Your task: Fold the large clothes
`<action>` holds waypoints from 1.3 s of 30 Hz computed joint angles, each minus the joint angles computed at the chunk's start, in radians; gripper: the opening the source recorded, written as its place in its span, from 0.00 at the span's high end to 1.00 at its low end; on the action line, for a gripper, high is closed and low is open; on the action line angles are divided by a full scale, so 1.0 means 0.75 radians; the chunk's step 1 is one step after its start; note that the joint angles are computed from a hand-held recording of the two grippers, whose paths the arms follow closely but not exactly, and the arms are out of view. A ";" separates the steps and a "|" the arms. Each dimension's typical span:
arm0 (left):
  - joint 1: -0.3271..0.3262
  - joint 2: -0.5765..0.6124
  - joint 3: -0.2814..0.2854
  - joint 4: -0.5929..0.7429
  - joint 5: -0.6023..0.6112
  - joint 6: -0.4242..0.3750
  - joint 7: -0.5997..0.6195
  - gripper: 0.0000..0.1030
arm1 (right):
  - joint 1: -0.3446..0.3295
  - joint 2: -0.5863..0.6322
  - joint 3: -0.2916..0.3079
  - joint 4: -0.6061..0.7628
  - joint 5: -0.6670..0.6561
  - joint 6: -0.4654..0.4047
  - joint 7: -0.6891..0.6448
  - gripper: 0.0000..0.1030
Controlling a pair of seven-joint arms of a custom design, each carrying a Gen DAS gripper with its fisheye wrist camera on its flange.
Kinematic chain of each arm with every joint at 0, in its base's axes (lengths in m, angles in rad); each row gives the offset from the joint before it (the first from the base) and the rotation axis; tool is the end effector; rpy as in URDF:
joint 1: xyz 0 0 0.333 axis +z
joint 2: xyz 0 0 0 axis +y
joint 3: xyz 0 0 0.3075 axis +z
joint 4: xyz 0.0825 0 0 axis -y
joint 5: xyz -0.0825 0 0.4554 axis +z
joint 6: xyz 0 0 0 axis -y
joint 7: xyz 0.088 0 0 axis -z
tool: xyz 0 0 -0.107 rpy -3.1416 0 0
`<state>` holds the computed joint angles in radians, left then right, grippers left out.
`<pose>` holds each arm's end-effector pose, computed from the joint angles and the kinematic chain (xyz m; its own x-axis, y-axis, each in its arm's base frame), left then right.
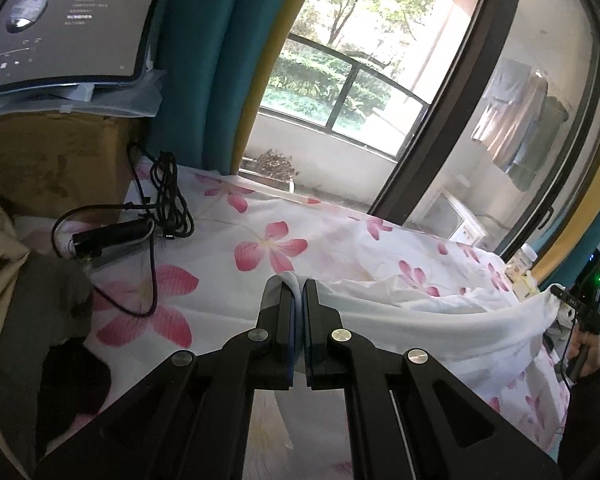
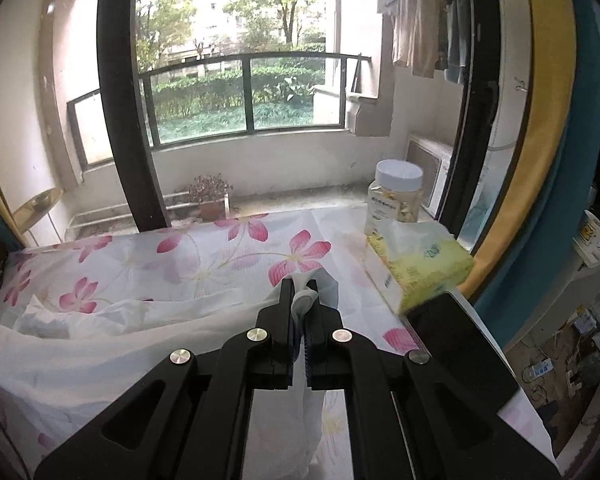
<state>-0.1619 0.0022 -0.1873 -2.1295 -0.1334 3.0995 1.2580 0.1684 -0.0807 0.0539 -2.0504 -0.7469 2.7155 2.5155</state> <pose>0.6149 -0.2120 0.4791 -0.0828 -0.9298 0.3587 -0.6300 -0.2300 -0.7417 0.6213 0.1662 0.5174 -0.1502 -0.9887 0.0021 -0.6251 0.0933 -0.7749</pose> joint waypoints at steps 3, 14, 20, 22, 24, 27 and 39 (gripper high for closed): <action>-0.001 0.060 0.014 0.055 0.050 -0.005 -0.041 0.96 | 0.004 0.065 -0.009 0.051 0.037 -0.017 -0.030 0.97; -0.040 0.246 0.085 0.258 0.104 -0.087 -0.052 0.96 | 0.043 0.290 -0.062 0.267 0.166 -0.048 -0.149 0.97; -0.062 0.330 0.116 0.361 0.135 -0.165 -0.066 0.96 | 0.064 0.411 -0.082 0.399 0.268 -0.104 -0.240 0.97; -0.050 0.359 0.102 0.396 0.113 -0.198 -0.044 0.96 | 0.071 0.455 -0.087 0.447 0.303 -0.144 -0.263 0.97; -0.056 0.378 0.109 0.418 0.113 -0.219 -0.054 0.96 | 0.079 0.491 -0.093 0.491 0.329 -0.189 -0.279 0.96; -0.093 0.388 0.155 0.442 0.179 -0.268 -0.124 0.86 | 0.099 0.533 -0.114 0.542 0.327 -0.256 -0.260 0.86; -0.149 0.278 0.162 0.391 0.632 -0.270 -0.323 0.55 | 0.118 0.361 -0.117 0.377 0.162 -0.236 -0.187 0.48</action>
